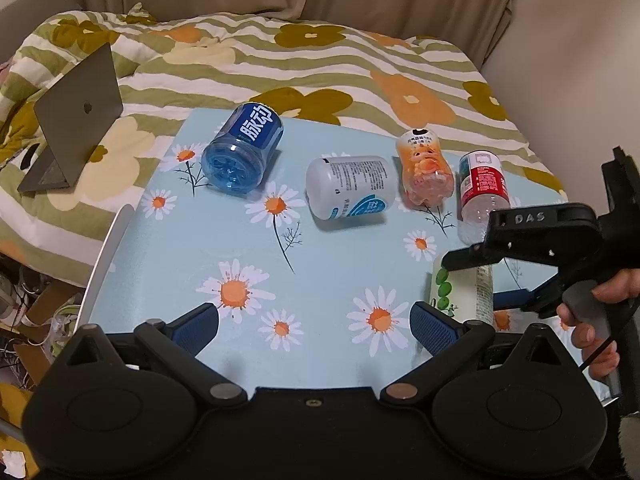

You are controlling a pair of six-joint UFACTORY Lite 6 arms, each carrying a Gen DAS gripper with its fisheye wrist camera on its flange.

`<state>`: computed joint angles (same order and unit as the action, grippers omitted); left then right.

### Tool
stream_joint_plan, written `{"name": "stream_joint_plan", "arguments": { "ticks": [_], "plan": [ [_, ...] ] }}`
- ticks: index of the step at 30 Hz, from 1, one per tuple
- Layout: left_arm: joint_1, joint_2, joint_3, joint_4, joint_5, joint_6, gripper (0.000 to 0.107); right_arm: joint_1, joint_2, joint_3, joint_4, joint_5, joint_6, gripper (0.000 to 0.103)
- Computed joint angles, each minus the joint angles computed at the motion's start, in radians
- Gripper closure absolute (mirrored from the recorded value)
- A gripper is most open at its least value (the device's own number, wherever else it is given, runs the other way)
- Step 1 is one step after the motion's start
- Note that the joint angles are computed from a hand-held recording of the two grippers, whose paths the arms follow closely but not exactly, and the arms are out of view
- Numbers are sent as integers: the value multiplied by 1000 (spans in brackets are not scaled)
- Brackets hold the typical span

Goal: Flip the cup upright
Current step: 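Grasp the bottle with the right tool while the left tool releases it, then turn the bottle upright with the right tool, lower it onto the table, open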

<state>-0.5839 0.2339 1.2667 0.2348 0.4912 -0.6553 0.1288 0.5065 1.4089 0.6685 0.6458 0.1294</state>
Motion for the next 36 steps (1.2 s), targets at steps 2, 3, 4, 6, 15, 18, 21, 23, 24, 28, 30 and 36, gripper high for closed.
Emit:
{"name": "stream_joint_plan", "arguments": {
  "ticks": [2,3,4,6,15,18,21,23,24,28,30,36],
  "plan": [
    [7,-1,0,-7,-4,14,4,3,9,-4,12,-1,-1,26],
    [10,-1,1,-10,-5,21,4,4,9,-8,24,-5,-6,26],
    [14,-1,2,-15,-4,29,4,3,2,-19,35,-12,-10,26],
    [16,-2,2,-20,-5,33,4,6,-6,-30,39,-21,-11,27],
    [20,-8,39,25,32,17,4,-5,-107,-61,71,6,-100,30],
    [14,-40,25,64,41,-36,4,2,-206,-108,57,-53,-138,29],
    [5,-51,11,95,45,-77,4,56,-342,-252,21,-285,-179,28],
    [-2,-46,4,117,52,-95,4,112,-396,-359,1,-479,-210,28],
    [-7,-44,-4,130,54,-108,4,141,-402,-401,-4,-566,-227,28],
    [-21,-58,-62,186,36,-180,4,261,-363,-537,50,-918,-265,28],
    [-22,-74,-103,204,9,-203,4,304,-333,-587,8,-1055,-209,28],
    [-35,-99,-166,271,-20,-246,4,401,-336,-695,18,-1266,-256,27]
  ]
}}
